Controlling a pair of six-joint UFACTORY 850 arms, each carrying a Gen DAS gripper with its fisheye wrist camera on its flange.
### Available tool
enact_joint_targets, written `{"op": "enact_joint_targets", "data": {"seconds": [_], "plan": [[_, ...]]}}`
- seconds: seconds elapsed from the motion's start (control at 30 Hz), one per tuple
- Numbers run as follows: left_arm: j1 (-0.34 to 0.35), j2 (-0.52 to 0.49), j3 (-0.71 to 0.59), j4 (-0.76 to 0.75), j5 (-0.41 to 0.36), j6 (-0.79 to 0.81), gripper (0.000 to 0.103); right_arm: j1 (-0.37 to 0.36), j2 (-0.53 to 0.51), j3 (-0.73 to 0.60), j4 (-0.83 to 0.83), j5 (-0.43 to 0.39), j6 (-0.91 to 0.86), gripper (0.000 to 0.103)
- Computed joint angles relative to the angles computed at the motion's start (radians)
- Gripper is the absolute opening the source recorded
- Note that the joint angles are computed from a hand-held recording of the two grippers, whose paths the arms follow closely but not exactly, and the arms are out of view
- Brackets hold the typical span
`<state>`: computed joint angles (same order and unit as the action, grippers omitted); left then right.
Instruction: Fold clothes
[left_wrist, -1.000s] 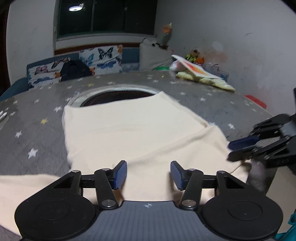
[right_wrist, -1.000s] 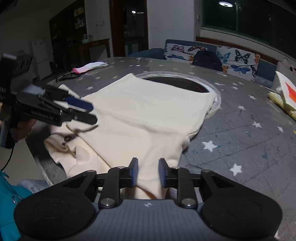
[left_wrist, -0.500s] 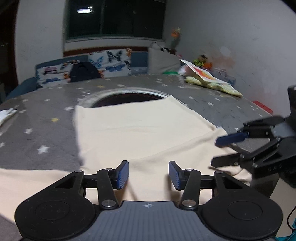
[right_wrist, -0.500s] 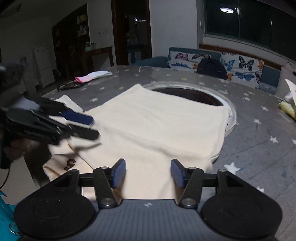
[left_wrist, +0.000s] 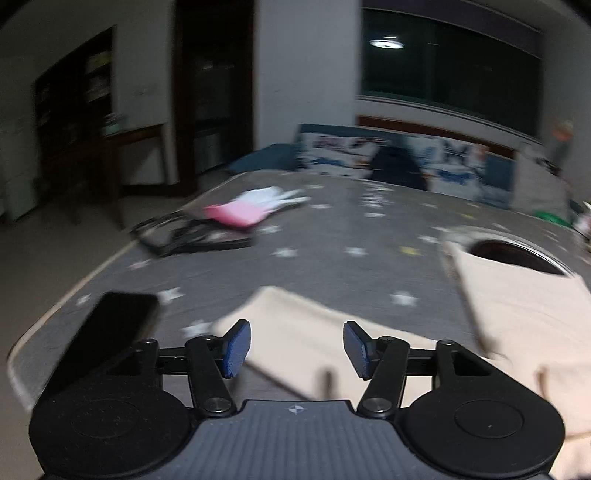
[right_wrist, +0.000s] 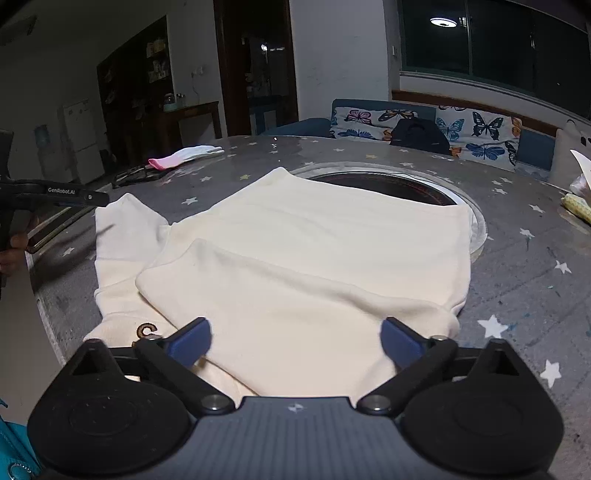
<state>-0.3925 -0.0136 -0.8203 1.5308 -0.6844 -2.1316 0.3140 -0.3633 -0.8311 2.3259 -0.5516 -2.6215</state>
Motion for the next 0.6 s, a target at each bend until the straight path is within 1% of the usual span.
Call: {"op": "enact_joint_targets", "data": {"seconds": [0.07, 0.17, 0.3, 0.47, 0.53, 0.57, 0.6], "plan": [[0.019, -0.004, -0.001, -0.03, 0.003, 0.005, 0.061, 0.004, -0.002, 0.002, 0.025, -0.003, -0.026, 0.103], [0.037, -0.02, -0.008, -0.067, -0.007, 0.007, 0.064, 0.002, -0.006, 0.001, 0.025, -0.012, -0.019, 0.103], [0.068, -0.032, -0.011, -0.107, 0.025, -0.012, 0.065, 0.0, -0.006, 0.006, 0.03, -0.023, -0.032, 0.103], [0.081, -0.038, -0.01, -0.089, 0.041, -0.04, 0.062, -0.003, -0.008, 0.0, 0.004, -0.013, -0.013, 0.103], [0.084, -0.039, -0.008, -0.062, 0.045, -0.056, 0.047, -0.003, -0.008, -0.003, -0.01, -0.006, -0.007, 0.103], [0.085, -0.042, -0.007, -0.053, 0.044, -0.064, 0.043, -0.002, -0.007, -0.004, -0.015, -0.002, -0.004, 0.103], [0.087, -0.042, -0.006, -0.041, 0.046, -0.073, 0.034, -0.002, -0.007, -0.005, -0.021, 0.001, -0.002, 0.103]]}}
